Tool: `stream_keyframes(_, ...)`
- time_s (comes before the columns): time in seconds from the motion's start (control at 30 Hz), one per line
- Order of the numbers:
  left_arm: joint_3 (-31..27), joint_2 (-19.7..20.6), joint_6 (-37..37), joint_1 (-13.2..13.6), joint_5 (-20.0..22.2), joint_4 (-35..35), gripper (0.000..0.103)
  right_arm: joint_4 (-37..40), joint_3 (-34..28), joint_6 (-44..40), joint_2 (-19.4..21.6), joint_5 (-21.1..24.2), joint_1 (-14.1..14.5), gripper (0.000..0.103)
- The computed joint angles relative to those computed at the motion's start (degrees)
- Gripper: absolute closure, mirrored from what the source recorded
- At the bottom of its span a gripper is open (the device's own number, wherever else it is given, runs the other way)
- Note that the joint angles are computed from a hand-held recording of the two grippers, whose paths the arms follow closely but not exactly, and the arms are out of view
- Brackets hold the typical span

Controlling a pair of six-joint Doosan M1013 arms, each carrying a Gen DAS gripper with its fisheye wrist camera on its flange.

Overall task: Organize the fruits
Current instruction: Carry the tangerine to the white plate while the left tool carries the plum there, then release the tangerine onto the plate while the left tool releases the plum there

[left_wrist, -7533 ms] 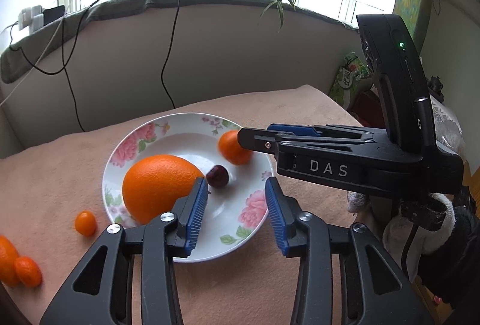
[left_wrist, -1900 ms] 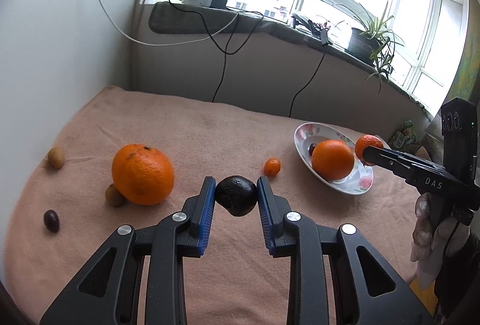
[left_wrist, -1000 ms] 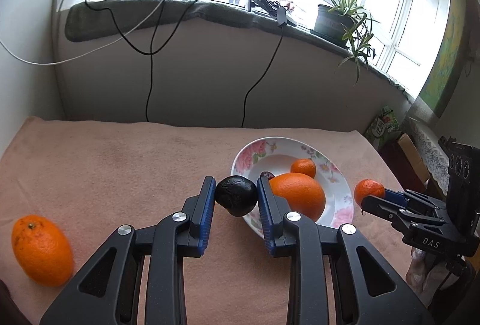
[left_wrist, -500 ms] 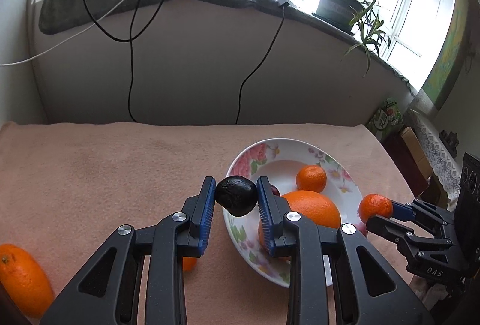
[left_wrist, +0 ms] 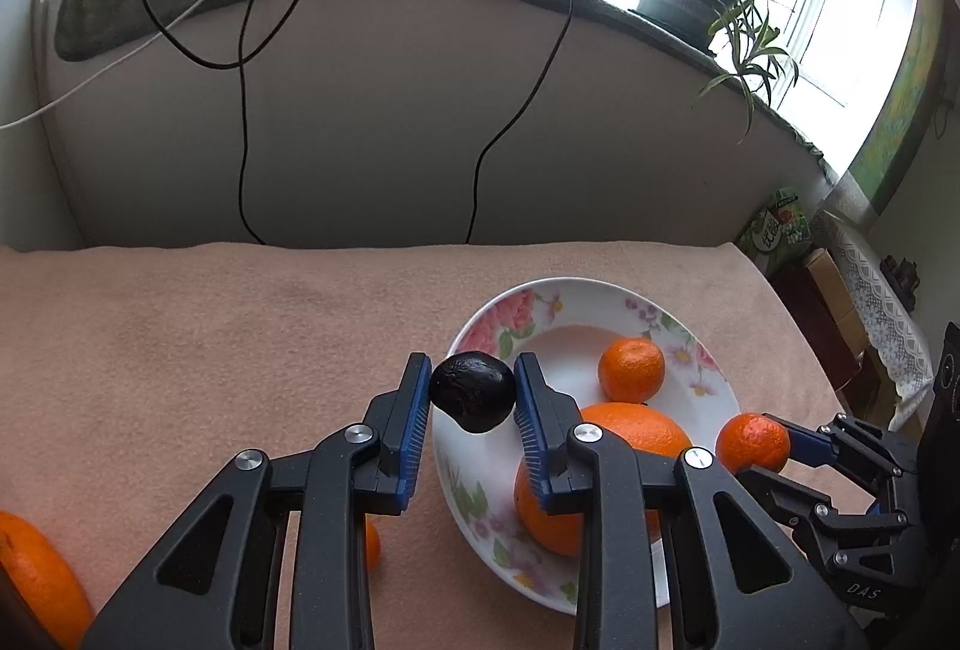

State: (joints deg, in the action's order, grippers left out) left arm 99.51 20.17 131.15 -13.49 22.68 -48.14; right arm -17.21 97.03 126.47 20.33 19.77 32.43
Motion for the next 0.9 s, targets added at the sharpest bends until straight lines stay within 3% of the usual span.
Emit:
stream_keyframes(0.27,-0.6,0.26,-0.06,-0.3,0.38,0.57,0.076,-0.23,0.12,0.44,-0.08,0.11,-0.02,0.06)
stream_keyframes(0.33,-0.57,0.17,0.05,-0.39,0.31,0.59,0.068,-0.35,0.0,0.46,-0.01,0.33,-0.02,0.06)
stream_keyframes(0.37,-0.48,0.08,0.42,-0.42,0.15,0.28,0.059,-0.84,0.02,0.87,-0.04,0.18,0.02,0.055)
stream_keyframes(0.4,-0.44,0.03,0.95,-0.44,0.13,-0.23,0.053,-1.84,0.12,1.83,-0.14,-0.04,0.08,0.044)
stream_keyframes(0.47,-0.3,-0.12,1.62,-0.41,0.16,-0.88,0.048,-5.15,0.38,4.91,-0.4,-0.59,0.26,0.035)
stream_keyframes(0.57,-0.06,-0.28,2.97,-0.3,-0.15,-2.3,0.041,-6.47,0.3,5.8,-0.52,-0.64,0.39,0.035)
stream_keyframes(0.63,0.07,-0.4,3.63,-0.25,-0.31,-3.03,0.037,-6.51,0.22,5.57,-0.53,-0.49,0.49,0.027)
stream_keyframes(0.7,0.33,-0.59,5.71,-0.11,-0.26,-5.1,0.024,-8.57,0.34,7.38,-0.63,-0.56,0.73,0.018)
stream_keyframes(0.9,0.66,-1.03,6.73,-0.22,0.09,-5.51,0.022,-9.63,0.25,9.15,-0.78,-0.28,0.97,0.016)
